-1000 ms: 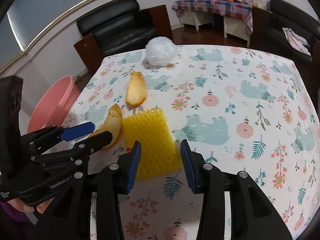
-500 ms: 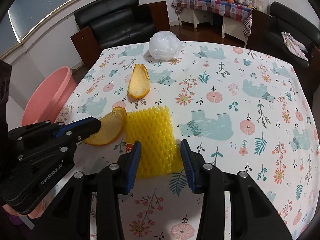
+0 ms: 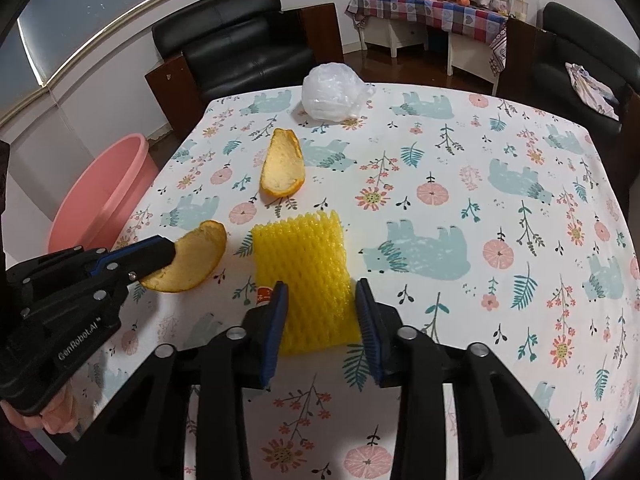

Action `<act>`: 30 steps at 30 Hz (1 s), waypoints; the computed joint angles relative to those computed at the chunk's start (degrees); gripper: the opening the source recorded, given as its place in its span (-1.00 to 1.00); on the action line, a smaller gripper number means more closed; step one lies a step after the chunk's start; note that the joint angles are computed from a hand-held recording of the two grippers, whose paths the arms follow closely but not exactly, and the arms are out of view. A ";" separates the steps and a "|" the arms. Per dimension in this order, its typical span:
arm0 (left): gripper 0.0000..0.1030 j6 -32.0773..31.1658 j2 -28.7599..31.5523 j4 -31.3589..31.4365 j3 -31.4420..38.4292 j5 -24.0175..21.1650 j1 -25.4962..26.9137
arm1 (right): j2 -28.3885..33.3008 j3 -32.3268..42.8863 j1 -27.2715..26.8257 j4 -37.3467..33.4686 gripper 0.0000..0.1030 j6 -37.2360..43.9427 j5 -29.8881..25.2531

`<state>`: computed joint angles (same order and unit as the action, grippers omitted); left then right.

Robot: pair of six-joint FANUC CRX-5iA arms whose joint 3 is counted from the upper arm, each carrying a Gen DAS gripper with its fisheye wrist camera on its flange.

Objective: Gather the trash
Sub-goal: 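Grasp the orange peel with the left tool while the right tool grasps the yellow mesh packet, then carry the orange peel and yellow mesh packet in both tools over the pink bucket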

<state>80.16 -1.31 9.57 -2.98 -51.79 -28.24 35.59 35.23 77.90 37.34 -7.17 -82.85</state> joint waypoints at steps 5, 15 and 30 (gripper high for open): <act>-0.93 0.99 -1.11 -0.61 -0.46 -0.02 0.66 | 0.54 0.76 0.49 0.76 -0.60 0.71 -0.12; -0.93 1.55 -3.25 -0.50 -1.81 0.71 1.68 | 2.14 3.42 1.66 2.30 -0.75 3.00 -0.47; -0.93 0.40 -7.89 2.38 -5.76 3.23 5.42 | 3.28 6.67 2.99 7.96 -0.76 3.12 -1.93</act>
